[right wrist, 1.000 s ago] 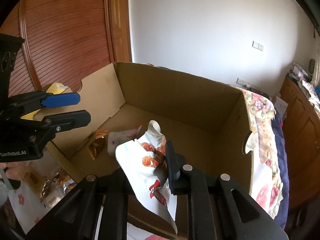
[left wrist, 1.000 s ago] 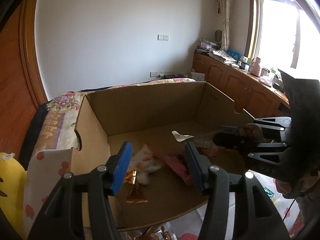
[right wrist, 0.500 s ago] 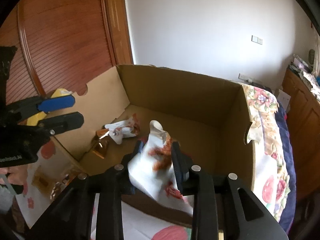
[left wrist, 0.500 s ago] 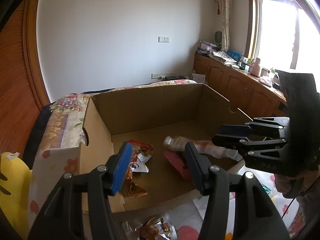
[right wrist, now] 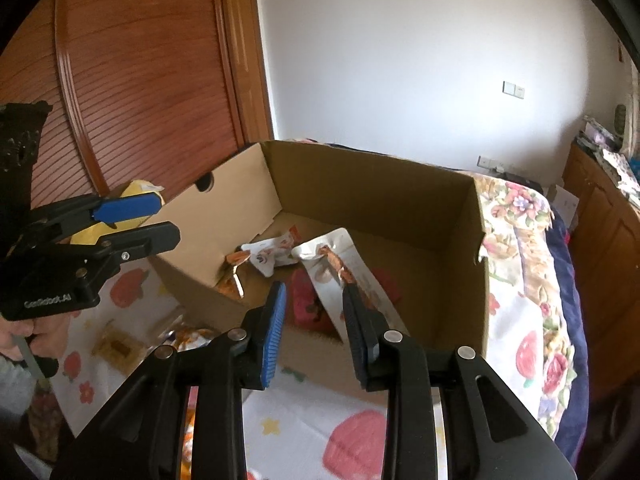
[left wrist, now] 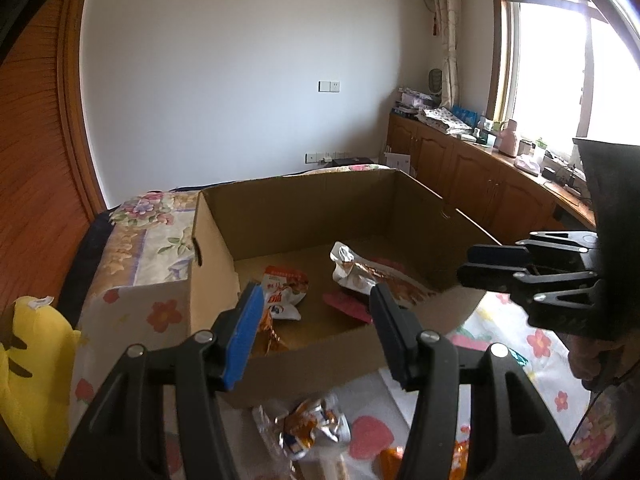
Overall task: Organize snacks
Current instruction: 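Move both open tools back from the box to the snacks on the table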
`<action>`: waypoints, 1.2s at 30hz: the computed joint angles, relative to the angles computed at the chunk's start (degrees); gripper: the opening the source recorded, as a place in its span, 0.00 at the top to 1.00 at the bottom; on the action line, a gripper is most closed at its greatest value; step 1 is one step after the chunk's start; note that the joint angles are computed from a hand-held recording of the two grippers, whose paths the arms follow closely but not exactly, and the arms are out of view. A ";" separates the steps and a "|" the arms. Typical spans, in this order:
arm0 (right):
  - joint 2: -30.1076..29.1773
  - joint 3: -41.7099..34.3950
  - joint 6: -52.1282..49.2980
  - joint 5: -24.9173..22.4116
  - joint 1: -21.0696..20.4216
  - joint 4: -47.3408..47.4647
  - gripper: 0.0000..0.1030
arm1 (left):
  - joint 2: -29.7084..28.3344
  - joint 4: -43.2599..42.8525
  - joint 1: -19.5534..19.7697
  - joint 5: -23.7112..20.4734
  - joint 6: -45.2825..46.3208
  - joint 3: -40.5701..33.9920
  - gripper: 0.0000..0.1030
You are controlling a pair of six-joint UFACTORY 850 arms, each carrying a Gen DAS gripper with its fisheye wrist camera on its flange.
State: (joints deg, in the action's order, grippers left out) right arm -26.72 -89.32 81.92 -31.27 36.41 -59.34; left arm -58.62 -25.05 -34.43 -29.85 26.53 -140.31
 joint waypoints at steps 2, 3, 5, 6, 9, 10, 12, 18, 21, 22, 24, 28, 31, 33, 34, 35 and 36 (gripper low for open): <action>0.76 0.87 1.48 -0.97 0.96 -0.80 0.72 | 3.07 -1.37 0.06 1.88 1.89 5.29 0.46; 1.04 1.26 2.10 -1.32 1.37 -1.07 0.72 | 4.11 -1.87 0.11 2.47 2.61 7.07 0.46; 1.83 2.29 3.41 -2.01 2.16 -1.62 0.72 | 6.60 -3.12 0.25 3.88 4.15 11.31 0.46; 2.20 2.77 4.08 -2.41 2.59 -1.87 0.72 | 7.56 -3.82 0.31 4.45 4.91 12.97 0.46; 3.26 4.35 6.27 -3.08 3.71 -2.62 0.72 | 11.12 -6.28 0.50 6.74 8.01 19.13 0.45; 3.54 4.88 7.00 -3.11 4.03 -2.87 0.71 | 12.59 -7.28 0.45 7.79 9.27 21.78 0.44; 3.88 5.76 8.04 -3.49 4.83 -2.98 0.69 | 14.10 -8.82 0.56 8.67 11.09 24.71 0.42; 3.77 8.42 10.69 -3.33 6.91 -2.82 0.61 | 17.35 -9.56 0.87 10.05 13.79 32.67 0.41; 3.38 9.51 12.09 -2.25 7.63 -2.71 0.59 | 17.99 -10.34 1.22 9.94 14.77 35.23 0.41; 3.24 9.82 12.38 -1.67 7.77 -2.52 0.58 | 18.24 -10.48 1.39 9.78 15.10 36.27 0.41; 2.93 10.65 12.83 -0.69 8.20 -2.00 0.56 | 18.37 -10.14 1.58 9.48 15.26 37.40 0.40; 2.77 12.19 14.81 0.84 8.89 -3.04 0.45 | 18.73 -9.69 2.02 9.84 15.25 39.84 0.40; 2.91 13.62 15.97 1.91 9.41 -4.06 0.40 | 18.51 -7.92 2.25 9.56 13.45 40.75 0.40; 2.68 13.85 14.78 2.06 9.69 -2.99 0.36 | 18.51 -7.72 2.33 9.57 13.44 41.24 0.39; 2.47 13.75 14.13 1.69 9.89 -2.53 0.35 | 18.60 -7.55 2.35 9.75 13.48 41.68 0.39; 2.30 13.72 13.46 1.39 10.03 -2.18 0.35 | 18.73 -7.86 2.45 9.89 13.96 42.09 0.39; 2.09 13.58 12.38 1.13 10.21 -1.55 0.35 | 18.79 -8.11 2.53 10.06 14.37 42.40 0.39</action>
State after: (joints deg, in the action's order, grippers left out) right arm -24.63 -75.74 94.30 -30.14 46.62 -60.89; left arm -39.83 -33.16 -31.91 -19.79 40.91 -97.91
